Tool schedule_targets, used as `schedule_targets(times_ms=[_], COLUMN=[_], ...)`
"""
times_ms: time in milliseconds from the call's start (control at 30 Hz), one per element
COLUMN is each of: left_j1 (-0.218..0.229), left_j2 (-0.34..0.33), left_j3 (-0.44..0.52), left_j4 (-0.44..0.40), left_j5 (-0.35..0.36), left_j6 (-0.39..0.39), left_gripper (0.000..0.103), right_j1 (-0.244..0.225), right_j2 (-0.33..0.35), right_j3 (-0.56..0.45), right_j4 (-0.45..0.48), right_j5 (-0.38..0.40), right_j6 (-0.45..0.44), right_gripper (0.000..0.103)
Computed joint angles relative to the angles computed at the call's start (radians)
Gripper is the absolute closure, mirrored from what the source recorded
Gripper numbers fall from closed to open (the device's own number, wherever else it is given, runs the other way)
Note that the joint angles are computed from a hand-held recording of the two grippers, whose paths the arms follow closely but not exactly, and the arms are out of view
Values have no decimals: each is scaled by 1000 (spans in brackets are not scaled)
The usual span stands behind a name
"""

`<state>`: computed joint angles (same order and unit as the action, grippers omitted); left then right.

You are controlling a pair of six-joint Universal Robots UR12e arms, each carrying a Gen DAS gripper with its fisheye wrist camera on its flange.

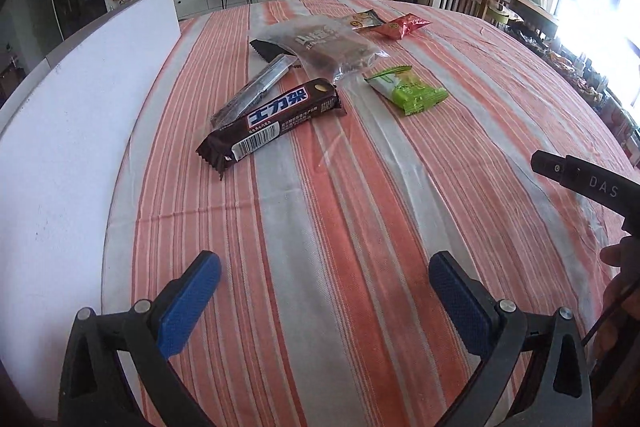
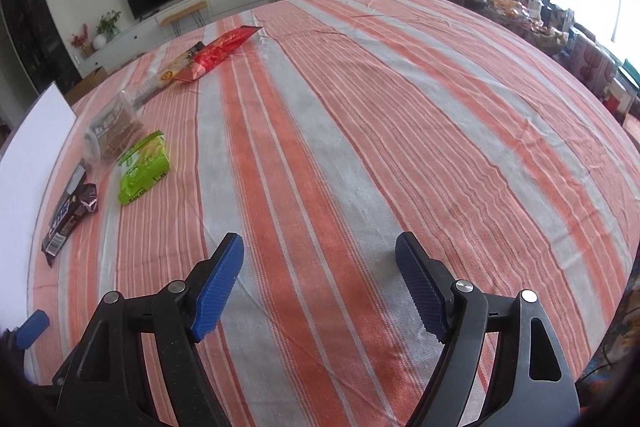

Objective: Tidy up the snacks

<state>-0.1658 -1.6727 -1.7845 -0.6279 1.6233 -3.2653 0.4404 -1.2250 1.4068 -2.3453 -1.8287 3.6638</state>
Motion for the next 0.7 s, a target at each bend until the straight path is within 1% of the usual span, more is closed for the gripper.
schedule_targets(times_ms=[100,533,600,700], left_j1=[-6,-6,-4,3], left_j2=[-4,-5,-7,-6], left_j3=[0,-2,4,17], left_j4=[8,18,5,-43], left_j5=[22,22,17,-4], left_j6=[9,8,15,35], left_gripper=[0,0,0,0], right_j1=[6,16,15,15], right_j2=[6,15,14,13], right_j3=[-11,-25,-24,-23], right_j4=[21,52,50,50], right_j5=[-20,-48,-45,-46], right_j6=[-13,-42,-42,-43], right_gripper=[20,17,16,16])
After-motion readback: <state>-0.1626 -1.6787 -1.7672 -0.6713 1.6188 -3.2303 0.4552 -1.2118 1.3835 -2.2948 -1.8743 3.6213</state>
